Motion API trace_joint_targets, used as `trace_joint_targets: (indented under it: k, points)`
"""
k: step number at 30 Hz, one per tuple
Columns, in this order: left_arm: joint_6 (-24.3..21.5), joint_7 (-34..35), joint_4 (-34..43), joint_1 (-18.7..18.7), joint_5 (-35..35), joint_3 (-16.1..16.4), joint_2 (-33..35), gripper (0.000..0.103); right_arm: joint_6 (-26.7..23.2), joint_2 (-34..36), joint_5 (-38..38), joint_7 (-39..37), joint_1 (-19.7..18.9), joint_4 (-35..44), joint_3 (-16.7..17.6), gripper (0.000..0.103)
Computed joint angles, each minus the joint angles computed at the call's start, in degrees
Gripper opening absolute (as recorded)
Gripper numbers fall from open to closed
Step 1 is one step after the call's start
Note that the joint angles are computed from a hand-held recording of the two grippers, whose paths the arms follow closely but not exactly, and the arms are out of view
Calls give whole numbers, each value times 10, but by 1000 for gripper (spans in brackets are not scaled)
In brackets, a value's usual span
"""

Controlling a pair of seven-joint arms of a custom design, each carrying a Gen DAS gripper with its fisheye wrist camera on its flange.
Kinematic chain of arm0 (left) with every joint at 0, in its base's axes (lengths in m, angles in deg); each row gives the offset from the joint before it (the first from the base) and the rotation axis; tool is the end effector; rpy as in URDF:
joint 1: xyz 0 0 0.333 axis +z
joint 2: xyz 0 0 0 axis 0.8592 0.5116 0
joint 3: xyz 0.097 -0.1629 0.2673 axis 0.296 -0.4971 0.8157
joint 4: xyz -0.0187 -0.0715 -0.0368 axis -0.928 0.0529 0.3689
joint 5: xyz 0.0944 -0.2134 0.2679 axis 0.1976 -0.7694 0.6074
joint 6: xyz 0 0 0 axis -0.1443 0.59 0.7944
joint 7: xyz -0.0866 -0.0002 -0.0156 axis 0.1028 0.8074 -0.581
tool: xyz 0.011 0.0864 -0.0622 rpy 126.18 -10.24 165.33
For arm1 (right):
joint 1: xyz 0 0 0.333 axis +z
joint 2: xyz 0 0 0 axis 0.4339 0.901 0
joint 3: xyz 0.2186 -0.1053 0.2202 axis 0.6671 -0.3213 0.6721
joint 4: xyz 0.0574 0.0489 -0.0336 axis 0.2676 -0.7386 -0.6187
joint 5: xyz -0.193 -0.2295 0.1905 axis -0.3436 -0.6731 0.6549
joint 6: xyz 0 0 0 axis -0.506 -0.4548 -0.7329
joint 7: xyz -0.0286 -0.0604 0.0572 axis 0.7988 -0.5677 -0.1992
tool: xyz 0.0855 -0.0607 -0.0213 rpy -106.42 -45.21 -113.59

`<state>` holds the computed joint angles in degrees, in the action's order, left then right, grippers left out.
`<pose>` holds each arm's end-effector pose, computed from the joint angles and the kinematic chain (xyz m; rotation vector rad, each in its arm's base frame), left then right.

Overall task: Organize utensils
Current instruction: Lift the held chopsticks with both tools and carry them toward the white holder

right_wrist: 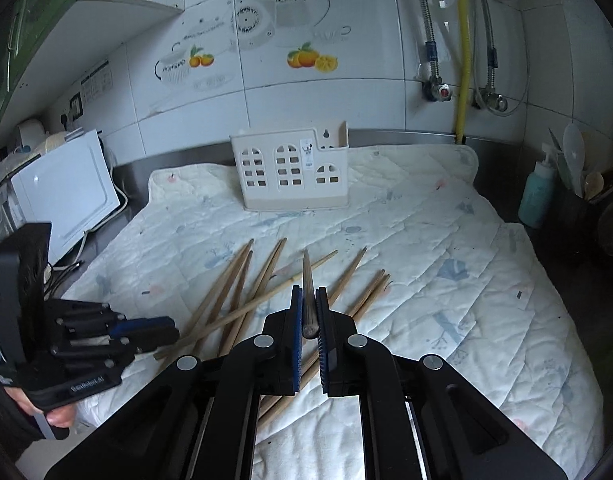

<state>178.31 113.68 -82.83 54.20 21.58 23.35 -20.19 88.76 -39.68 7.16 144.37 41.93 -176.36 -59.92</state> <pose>0.6124 -0.1845 0.5084 -1.2269 2.2959 -1.1318 0.5676 0.1898 0.5444 -1.6307 1.5018 -0.7395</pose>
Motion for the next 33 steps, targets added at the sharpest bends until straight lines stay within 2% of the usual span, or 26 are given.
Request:
trace_joint_targets:
  k: [2, 6, 10, 13, 16, 20, 23, 25, 29, 33]
  points:
    - [16, -23, -7, -11, 30, 12, 1, 14, -1, 0, 2, 0, 0, -1, 1, 6]
    - [-6, -14, 5, 4, 32, 6, 11, 16, -2, 2, 8, -2, 0, -2, 2, 6]
    - [-17, -30, 17, -2, 60, 13, 23, 25, -3, 4, 3, 2, 4, 1, -2, 6]
    - [-24, -44, 25, -6, 82, 16, 31, 25, -1, 6, 4, 0, 3, 3, -1, 6]
    - [-29, -56, 33, -7, 96, 17, 40, 24, 0, 6, 3, 2, 4, 3, -3, 6]
    - [-24, -68, 33, -9, 110, 19, 42, 16, 6, 4, 4, 3, 2, 3, -4, 6]
    - [-6, -83, 23, -19, 142, 27, 38, 13, 8, 3, -3, 10, 5, 5, -9, 6]
    - [-3, -84, 20, -16, 142, 23, 36, 8, 9, 2, -12, 18, 8, 5, -12, 6]
    - [20, -100, 6, -24, 166, 28, 31, 7, 13, -1, -22, 27, 7, 5, -13, 6]
    - [8, -84, 9, -7, 137, 8, 29, 6, 15, -6, -42, 48, 9, 4, -16, 6]
